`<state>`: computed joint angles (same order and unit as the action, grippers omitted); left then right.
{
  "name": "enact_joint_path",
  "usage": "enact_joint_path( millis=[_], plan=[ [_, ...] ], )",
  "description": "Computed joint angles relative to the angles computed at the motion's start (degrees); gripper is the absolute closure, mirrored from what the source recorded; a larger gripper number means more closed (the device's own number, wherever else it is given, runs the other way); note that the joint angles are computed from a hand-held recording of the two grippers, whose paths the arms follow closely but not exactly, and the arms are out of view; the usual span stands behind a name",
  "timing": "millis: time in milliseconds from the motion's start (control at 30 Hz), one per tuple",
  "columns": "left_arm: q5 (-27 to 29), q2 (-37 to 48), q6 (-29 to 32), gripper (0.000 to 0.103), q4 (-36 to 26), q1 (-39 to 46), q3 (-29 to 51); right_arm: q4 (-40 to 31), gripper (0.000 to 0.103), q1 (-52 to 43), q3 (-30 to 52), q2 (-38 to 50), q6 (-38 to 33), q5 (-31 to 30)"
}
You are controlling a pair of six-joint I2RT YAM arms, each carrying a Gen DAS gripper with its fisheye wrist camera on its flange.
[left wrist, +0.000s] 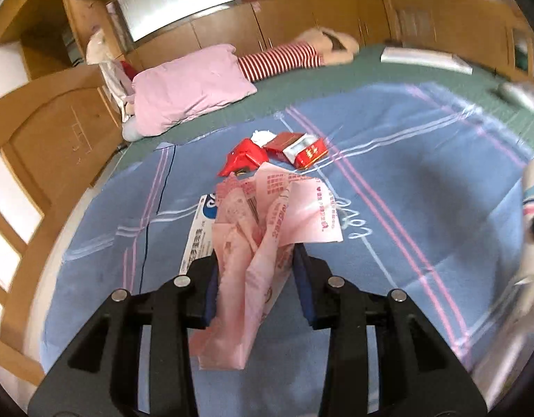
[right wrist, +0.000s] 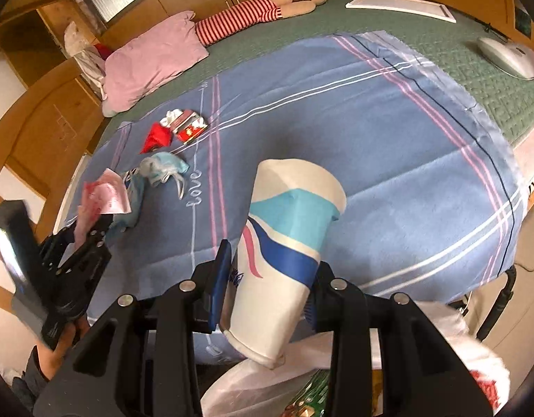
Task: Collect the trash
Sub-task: 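Carry the cup and pink paper to the white basket and open both tools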
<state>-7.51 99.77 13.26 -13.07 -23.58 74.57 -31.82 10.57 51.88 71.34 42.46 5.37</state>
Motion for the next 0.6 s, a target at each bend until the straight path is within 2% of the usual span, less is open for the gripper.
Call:
enact_joint_path(
  millis=[133,300,367,600],
  plan=[
    [9.03,-3.84,-6.70,0.065,-6.86,3.10,-2.27,-0.86,0.066,4.65,-0.17,-0.42,1.74,3.67],
    [13.12,-4.54,-11.93,0.065,-11.50,5.15,-3.33,-1.29,0.066,9.21,1.05,0.04,4.09,6.85],
    [17.09,-4.63,-13.59,0.065,-13.75,7.04,-3.20,-2.06,0.066,11.68,2.16,0.28,4.68,9.58],
    [18.93,-5.29,-15.52,0.065,-14.66,8.58,-4.88,-3.34,0.066,15.80,4.32,1.57,5.64,12.44]
  ],
)
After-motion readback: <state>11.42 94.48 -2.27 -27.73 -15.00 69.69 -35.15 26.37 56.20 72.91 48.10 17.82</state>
